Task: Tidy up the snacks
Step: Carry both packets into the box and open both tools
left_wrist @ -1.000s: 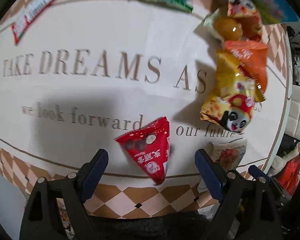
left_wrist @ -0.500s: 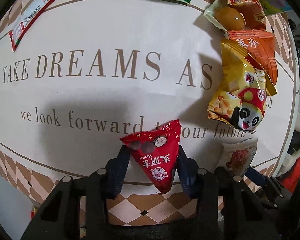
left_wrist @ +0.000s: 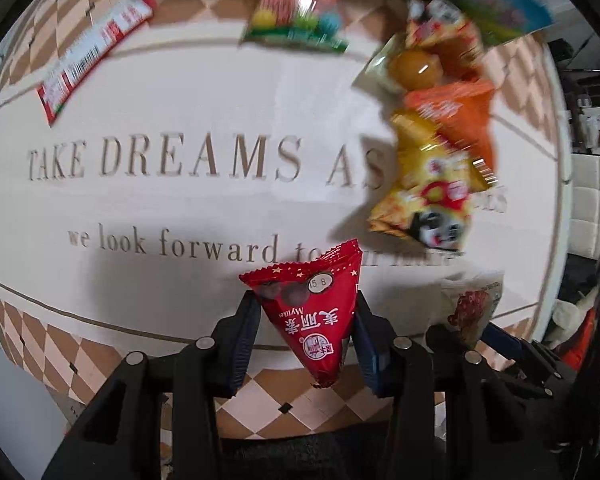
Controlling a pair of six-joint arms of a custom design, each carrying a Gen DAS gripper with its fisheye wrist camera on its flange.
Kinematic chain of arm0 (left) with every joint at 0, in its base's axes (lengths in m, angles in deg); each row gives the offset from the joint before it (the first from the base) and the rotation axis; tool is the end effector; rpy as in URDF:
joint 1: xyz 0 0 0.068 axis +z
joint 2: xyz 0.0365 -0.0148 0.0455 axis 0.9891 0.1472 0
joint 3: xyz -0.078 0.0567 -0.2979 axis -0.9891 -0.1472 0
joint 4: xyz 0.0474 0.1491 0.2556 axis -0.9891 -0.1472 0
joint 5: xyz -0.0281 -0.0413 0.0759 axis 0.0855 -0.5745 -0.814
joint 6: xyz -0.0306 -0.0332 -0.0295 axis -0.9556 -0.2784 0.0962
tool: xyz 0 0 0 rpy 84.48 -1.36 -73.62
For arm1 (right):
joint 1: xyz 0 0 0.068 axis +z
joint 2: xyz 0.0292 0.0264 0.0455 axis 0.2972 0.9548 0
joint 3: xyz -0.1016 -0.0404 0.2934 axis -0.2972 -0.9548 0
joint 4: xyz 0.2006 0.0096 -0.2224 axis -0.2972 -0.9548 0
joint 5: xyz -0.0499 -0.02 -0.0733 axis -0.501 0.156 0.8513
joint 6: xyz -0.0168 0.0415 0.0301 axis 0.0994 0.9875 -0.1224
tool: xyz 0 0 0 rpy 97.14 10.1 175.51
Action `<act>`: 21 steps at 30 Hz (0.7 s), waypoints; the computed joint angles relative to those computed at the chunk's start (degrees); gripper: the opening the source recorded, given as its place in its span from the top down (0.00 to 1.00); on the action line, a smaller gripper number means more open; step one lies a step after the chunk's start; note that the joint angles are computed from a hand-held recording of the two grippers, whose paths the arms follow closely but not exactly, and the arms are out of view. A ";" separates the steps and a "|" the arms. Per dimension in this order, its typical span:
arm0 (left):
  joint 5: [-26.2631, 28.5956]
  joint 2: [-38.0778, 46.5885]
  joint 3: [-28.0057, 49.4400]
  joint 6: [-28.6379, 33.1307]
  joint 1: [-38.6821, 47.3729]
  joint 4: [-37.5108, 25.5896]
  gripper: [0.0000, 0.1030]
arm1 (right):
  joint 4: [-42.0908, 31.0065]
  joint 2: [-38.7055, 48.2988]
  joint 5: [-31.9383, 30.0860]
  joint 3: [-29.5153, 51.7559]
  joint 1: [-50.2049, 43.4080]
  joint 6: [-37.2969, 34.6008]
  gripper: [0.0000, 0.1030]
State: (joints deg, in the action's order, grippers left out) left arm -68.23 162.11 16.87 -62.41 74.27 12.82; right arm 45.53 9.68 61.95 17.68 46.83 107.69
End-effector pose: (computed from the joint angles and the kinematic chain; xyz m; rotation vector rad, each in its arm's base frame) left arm 0.2380 -0.0379 0.1798 -0.0090 -2.9828 0.2967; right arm 0.1646 0.1035 0.1150 -0.2426 -2.9104 -0.2406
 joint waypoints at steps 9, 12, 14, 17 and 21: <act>7.86 -2.41 16.74 4.28 4.16 -9.30 0.60 | -14.01 -7.61 -0.82 14.48 -8.64 -10.10 0.29; 9.21 1.27 25.19 3.11 3.39 -10.17 0.60 | -16.13 -4.46 -1.54 23.54 -12.26 -13.35 0.29; 9.29 6.13 32.66 3.49 3.71 -10.93 0.60 | -16.97 -1.48 -1.94 29.75 -13.43 -14.39 0.29; 7.47 13.28 43.24 3.45 3.47 -11.77 0.59 | -18.03 6.33 -1.03 41.61 -15.29 -16.17 0.29; 4.71 27.23 62.70 3.31 3.73 -16.50 0.59 | -19.88 18.00 0.64 56.74 -17.24 -17.93 0.29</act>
State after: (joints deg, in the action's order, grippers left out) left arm -63.52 189.34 79.58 -59.10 78.00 -3.68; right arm 25.65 27.68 62.58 74.41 29.59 89.76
